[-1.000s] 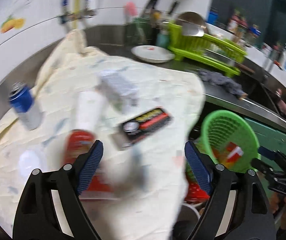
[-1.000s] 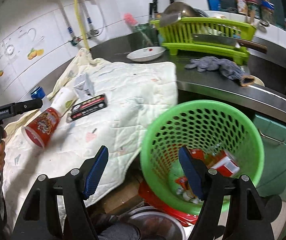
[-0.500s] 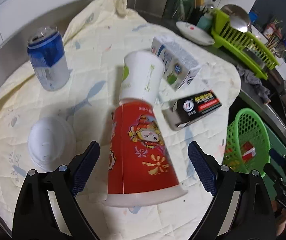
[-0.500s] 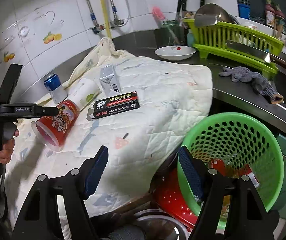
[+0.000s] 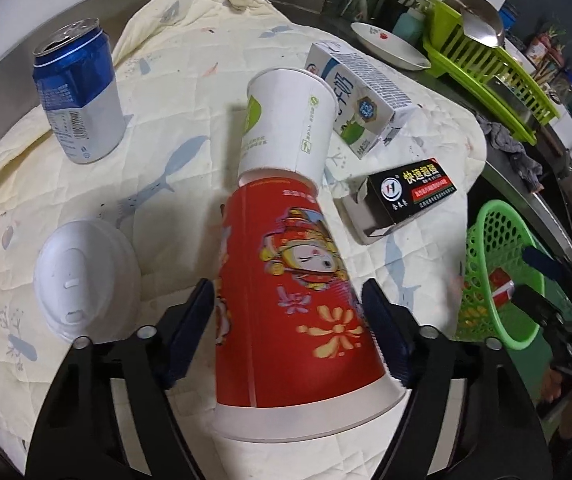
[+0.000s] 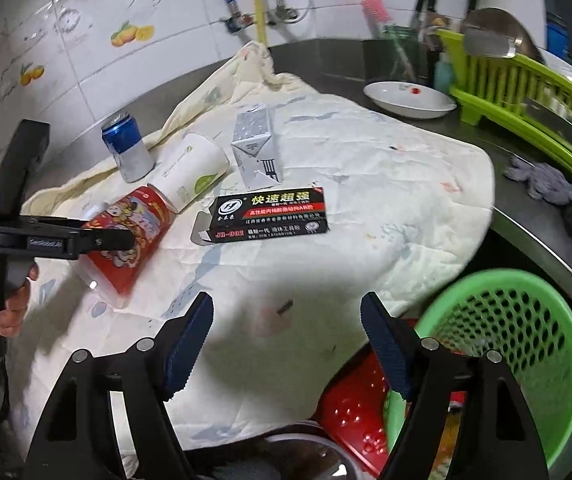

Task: Collect trash
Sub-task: 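Grasp the stacked red and white paper cups with the left tool while the right tool grasps the black-red box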

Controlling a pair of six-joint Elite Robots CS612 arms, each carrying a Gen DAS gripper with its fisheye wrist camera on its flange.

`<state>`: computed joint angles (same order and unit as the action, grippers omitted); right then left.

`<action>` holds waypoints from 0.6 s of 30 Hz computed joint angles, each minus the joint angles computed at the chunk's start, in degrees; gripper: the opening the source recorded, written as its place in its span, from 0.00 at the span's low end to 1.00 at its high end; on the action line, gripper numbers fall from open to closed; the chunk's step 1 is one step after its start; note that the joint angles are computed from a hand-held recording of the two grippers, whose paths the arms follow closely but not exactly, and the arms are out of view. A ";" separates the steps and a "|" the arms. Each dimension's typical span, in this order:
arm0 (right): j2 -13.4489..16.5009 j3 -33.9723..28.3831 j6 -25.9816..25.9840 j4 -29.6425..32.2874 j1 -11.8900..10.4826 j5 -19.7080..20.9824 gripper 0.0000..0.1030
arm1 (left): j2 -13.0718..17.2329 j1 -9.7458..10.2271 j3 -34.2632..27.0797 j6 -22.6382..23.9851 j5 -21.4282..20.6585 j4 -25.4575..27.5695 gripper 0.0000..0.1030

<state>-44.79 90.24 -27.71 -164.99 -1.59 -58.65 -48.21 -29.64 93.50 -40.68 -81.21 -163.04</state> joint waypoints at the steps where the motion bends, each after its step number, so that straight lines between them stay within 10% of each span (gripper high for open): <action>1: 0.39 -0.79 -0.83 0.79 0.19 -0.05 0.71 | 0.00 -0.05 0.06 0.21 0.15 -0.19 0.70; 18: 9.72 -19.32 -18.07 17.66 2.26 5.68 0.84 | 0.27 -0.11 0.87 2.51 0.72 -3.51 0.69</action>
